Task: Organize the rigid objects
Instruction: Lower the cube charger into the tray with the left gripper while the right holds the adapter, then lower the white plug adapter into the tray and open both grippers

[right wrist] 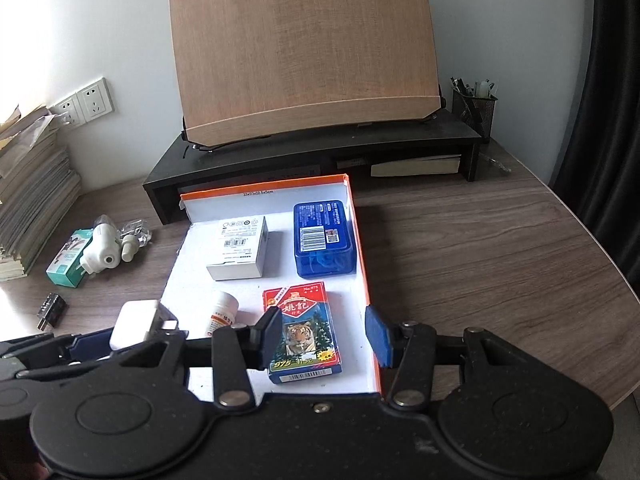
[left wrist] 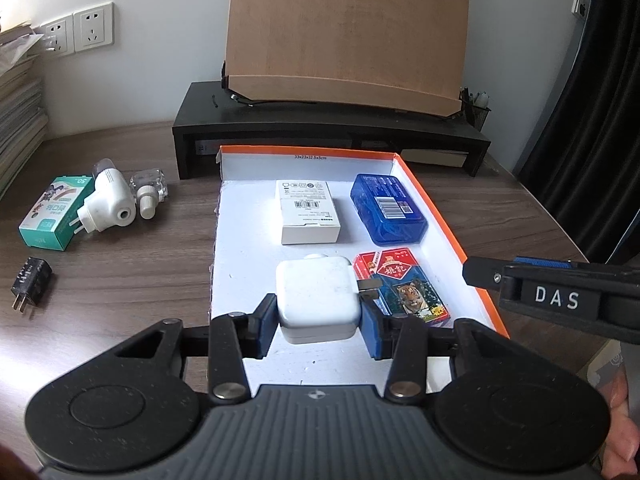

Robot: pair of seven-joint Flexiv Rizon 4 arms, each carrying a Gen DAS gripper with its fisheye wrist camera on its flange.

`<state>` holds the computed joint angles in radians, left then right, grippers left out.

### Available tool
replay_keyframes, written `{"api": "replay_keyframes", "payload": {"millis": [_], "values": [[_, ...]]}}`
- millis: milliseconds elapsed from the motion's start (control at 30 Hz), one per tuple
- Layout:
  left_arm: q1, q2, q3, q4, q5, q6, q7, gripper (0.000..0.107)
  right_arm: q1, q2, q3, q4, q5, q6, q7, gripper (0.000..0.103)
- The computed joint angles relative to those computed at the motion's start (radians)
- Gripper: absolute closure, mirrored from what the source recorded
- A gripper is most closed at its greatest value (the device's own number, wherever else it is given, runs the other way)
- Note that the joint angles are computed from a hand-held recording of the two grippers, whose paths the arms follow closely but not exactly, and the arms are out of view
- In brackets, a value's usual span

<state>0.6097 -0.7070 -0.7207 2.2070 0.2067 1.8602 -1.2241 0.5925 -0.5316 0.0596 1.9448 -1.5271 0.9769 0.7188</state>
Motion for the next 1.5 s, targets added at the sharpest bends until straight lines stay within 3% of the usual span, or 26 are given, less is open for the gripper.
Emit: {"api": "replay_keyframes", "payload": {"millis": [233,367,433,600,767,967,1033,1067,1233,1500], "values": [[0.015,0.001,-0.007,0.014,-0.006,-0.021,0.013,0.063,0.009,-0.010,0.003,-0.005,0.016,0.014,-0.016,0.044],[0.021,0.004,-0.005,0.024,-0.015,-0.020,0.016,0.063,0.011,-0.001,0.006,0.010,-0.006,0.026,-0.009,0.028],[0.027,0.005,-0.003,0.028,-0.016,-0.017,0.014,0.063,0.011,0.005,0.011,0.024,-0.018,0.030,-0.014,0.025],[0.031,0.010,0.012,0.031,-0.022,-0.017,0.005,0.063,-0.004,-0.001,0.025,0.040,-0.036,0.079,-0.033,0.023],[0.043,0.013,0.010,0.039,-0.018,-0.014,0.002,0.063,0.012,-0.040,0.028,0.014,0.028,0.105,-0.172,0.023],[0.054,0.016,0.007,0.049,-0.006,-0.003,-0.001,0.063,0.039,-0.080,-0.008,-0.004,0.085,0.127,-0.212,0.021],[0.052,0.019,0.011,0.050,-0.006,-0.001,-0.006,0.063,0.036,-0.086,-0.024,-0.007,0.057,0.150,-0.184,0.021],[0.052,0.021,0.012,0.050,-0.005,0.001,-0.008,0.063,0.030,-0.092,-0.023,-0.009,0.070,0.158,-0.193,0.030],[0.047,0.022,0.017,0.046,0.003,0.012,-0.018,0.063,0.030,-0.072,-0.038,0.004,0.020,0.171,-0.123,0.038],[0.038,0.015,0.007,0.024,0.014,0.022,-0.036,0.063,-0.014,-0.031,-0.014,-0.005,-0.082,0.153,-0.040,0.038]]}}
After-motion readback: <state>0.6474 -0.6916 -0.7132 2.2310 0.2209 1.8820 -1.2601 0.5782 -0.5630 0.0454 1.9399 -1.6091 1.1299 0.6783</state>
